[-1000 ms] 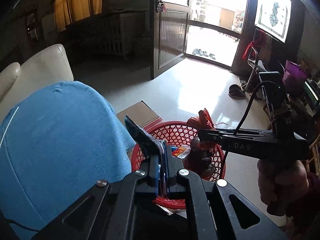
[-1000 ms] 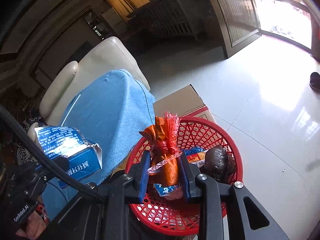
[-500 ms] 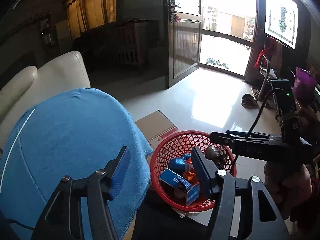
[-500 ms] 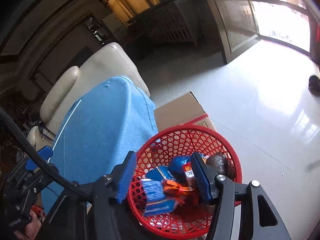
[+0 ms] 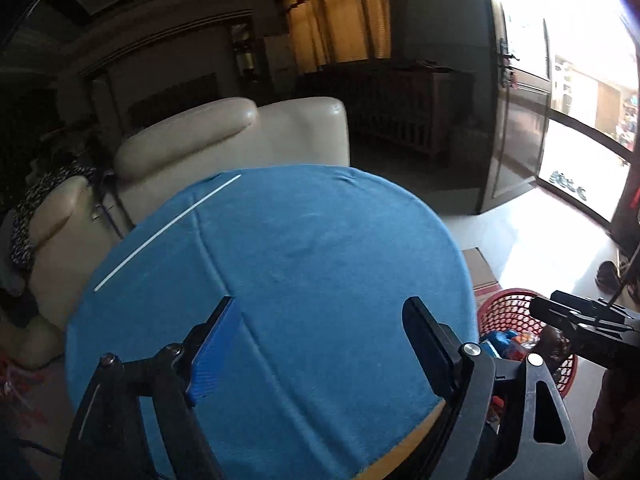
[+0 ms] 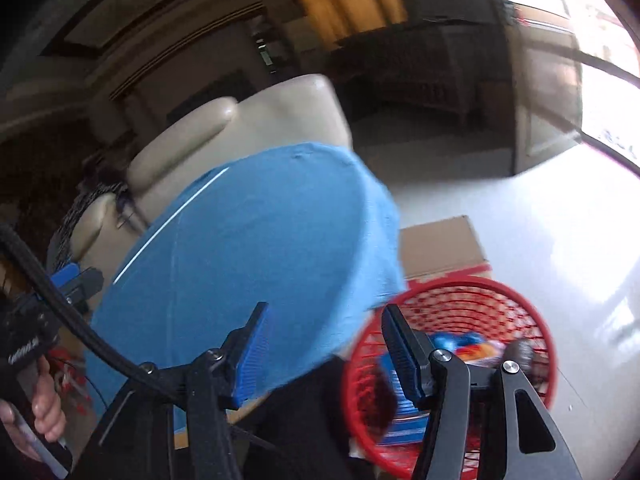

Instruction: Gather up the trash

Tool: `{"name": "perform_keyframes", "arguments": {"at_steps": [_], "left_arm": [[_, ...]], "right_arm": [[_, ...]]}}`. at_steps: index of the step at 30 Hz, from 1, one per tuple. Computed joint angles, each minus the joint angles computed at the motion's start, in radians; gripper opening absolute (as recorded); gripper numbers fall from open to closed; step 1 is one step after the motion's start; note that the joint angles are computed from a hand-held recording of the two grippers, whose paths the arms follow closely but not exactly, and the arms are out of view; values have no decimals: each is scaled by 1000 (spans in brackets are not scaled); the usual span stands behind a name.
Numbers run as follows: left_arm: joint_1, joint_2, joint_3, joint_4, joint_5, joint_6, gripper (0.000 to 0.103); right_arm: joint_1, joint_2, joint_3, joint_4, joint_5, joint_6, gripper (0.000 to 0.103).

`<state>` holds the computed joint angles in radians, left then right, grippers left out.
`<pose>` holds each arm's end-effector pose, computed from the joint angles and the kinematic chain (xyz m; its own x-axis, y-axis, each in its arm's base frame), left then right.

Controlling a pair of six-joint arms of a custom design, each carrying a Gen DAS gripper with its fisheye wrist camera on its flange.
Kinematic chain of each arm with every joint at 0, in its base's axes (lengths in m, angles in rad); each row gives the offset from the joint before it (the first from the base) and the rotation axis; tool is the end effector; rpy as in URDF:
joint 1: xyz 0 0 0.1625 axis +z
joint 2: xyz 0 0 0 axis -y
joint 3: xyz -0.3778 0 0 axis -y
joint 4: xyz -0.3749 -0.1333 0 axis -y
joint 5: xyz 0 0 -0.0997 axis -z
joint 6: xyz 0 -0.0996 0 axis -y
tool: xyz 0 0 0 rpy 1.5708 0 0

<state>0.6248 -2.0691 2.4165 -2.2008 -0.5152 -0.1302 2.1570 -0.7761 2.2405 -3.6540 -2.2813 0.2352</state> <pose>-0.0995 -0.3430 0.3474 -0.5820 0.1826 -0.7924 0.7093 0.5904 -0.3850 0.2973 -0.3241 0.0507 -0.9226 0.0568 0.3815 -0.2423 0.6842 -0.6879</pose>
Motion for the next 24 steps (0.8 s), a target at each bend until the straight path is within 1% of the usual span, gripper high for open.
{"name": "perform_keyframes", "arguments": {"at_steps": [3, 5, 8, 10, 12, 13, 14, 15, 18, 19, 20, 21, 22, 23, 24], "left_arm": [[14, -72, -3, 113, 98, -67, 84], [24, -123, -2, 188, 145, -111, 84], [44, -169, -13, 274, 181, -178, 84], [46, -199, -24, 354, 202, -241, 84], [45, -210, -39, 403, 219, -280, 84], [42, -218, -43, 428, 231, -301, 84], [39, -227, -47, 455, 241, -326, 84], [26, -241, -53, 523, 247, -382, 84], [14, -270, -61, 612, 270, -450, 85], [2, -287, -71, 689, 276, -504, 85], [-2, -298, -78, 727, 279, -529, 85], [1, -299, -81, 738, 281, -542, 85], [-9, -313, -88, 791, 280, -581, 85], [-7, -317, -93, 807, 277, -598, 85], [-18, -326, -105, 864, 274, -643, 85]], "right_arm": [[38, 43, -65, 48, 24, -21, 61], [64, 73, -112, 81, 39, -29, 61], [102, 112, -180, 128, 48, -45, 61], [133, 138, -233, 164, 41, -52, 61], [152, 160, -276, 179, 34, -65, 61], [162, 164, -288, 187, 26, -64, 61], [177, 178, -316, 203, 5, -60, 61], [188, 186, -333, 214, -14, -57, 61], [225, 226, -388, 241, -84, -49, 61], [237, 239, -401, 245, -107, -50, 61], [250, 252, -413, 249, -131, -55, 61], [262, 262, -424, 258, -145, -60, 61], [269, 266, -427, 266, -151, -60, 61], [275, 270, -430, 275, -147, -55, 61], [277, 272, -433, 284, -143, -51, 61]]}}
